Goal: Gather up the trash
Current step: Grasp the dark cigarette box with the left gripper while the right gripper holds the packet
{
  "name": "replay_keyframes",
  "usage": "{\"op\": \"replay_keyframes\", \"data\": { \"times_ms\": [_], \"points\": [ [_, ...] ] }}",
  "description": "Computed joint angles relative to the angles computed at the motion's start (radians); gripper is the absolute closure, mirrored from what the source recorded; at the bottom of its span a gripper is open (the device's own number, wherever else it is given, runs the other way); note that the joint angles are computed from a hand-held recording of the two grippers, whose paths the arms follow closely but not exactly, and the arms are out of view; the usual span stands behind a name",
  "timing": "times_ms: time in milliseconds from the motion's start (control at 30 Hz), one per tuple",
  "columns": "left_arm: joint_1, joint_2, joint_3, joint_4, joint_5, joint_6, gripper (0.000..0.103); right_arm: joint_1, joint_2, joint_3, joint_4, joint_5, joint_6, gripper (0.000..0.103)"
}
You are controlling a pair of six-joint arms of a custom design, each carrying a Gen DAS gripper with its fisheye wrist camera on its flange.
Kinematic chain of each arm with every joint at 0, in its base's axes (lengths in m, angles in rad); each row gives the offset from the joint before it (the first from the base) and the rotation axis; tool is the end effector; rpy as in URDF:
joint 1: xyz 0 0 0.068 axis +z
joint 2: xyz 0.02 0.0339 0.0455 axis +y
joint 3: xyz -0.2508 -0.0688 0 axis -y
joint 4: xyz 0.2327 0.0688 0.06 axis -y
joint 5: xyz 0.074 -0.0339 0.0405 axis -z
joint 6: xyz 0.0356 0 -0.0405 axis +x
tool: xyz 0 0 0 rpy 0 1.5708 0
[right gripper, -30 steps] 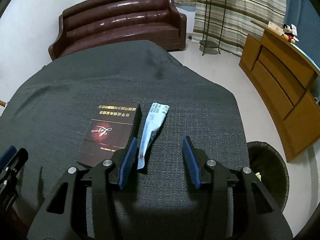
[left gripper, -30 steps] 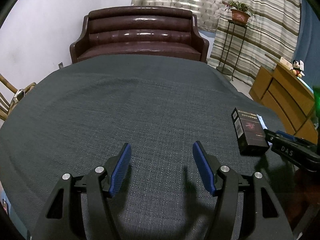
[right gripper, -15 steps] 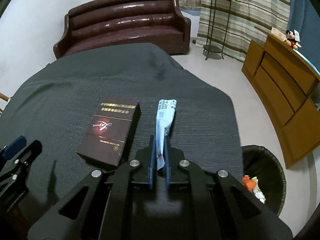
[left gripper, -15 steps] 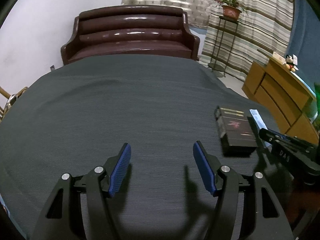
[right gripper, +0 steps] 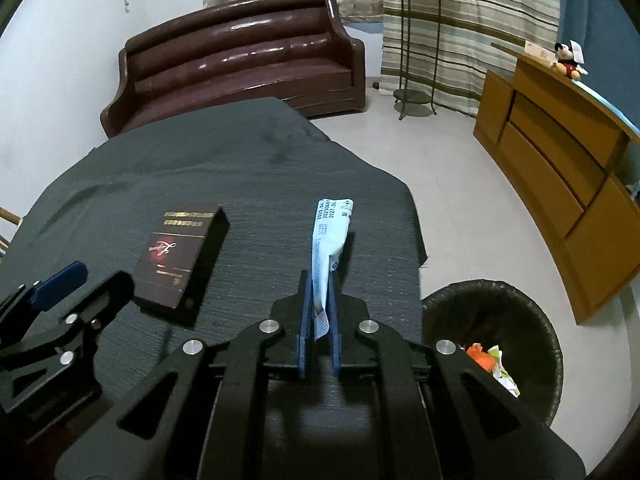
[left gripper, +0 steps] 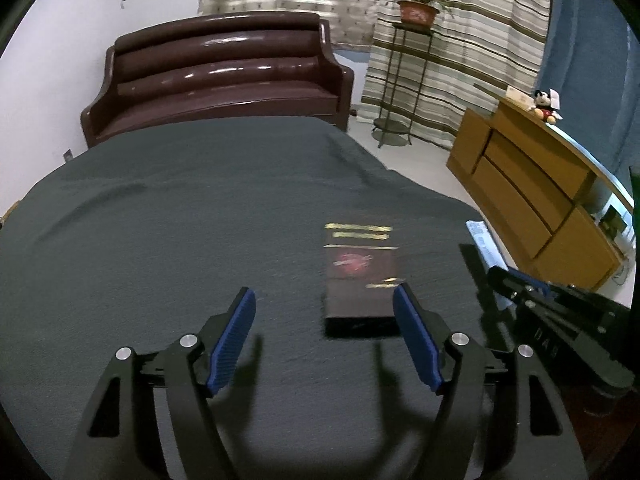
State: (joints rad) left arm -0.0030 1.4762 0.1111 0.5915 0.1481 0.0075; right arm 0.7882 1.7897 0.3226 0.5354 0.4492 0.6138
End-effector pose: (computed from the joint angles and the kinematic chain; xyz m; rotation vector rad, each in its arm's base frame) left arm 0.1807 -0.0058 0.0713 0.0854 2.3386 -0.1713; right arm 0.1671 0.1462 0.0479 -0.0280 2.3807 0.0922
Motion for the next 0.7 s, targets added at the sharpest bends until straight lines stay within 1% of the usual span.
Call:
{"op": "replay_keyframes", "data": {
  "times_ms": [167, 433, 567, 700],
  "points": [
    [-0.118, 0.045, 0.028, 0.034, -0.098, -0.045, 0.031, -0.035, -0.027, -0.047, 0.050, -0.031, -0.016, 0.095],
    [-0.195, 0.166, 0.092, 0.063, -0.178, -0.071, 0.031, -0.065, -0.030, -0.093, 0.130, -0.057, -0.053, 0.095],
    [-0.202, 0.214, 0.125, 0.051, -0.197, -0.078, 0.031, -0.073, -0.025, -0.097, 0.141, -0.066, -0.053, 0.095],
    [-0.209, 0.215, 0.146, 0.012, -0.195, -0.098, 0.031, -0.086, -0.021, -0.099, 0.145, -0.083, -0.059, 0.095]
  ]
}}
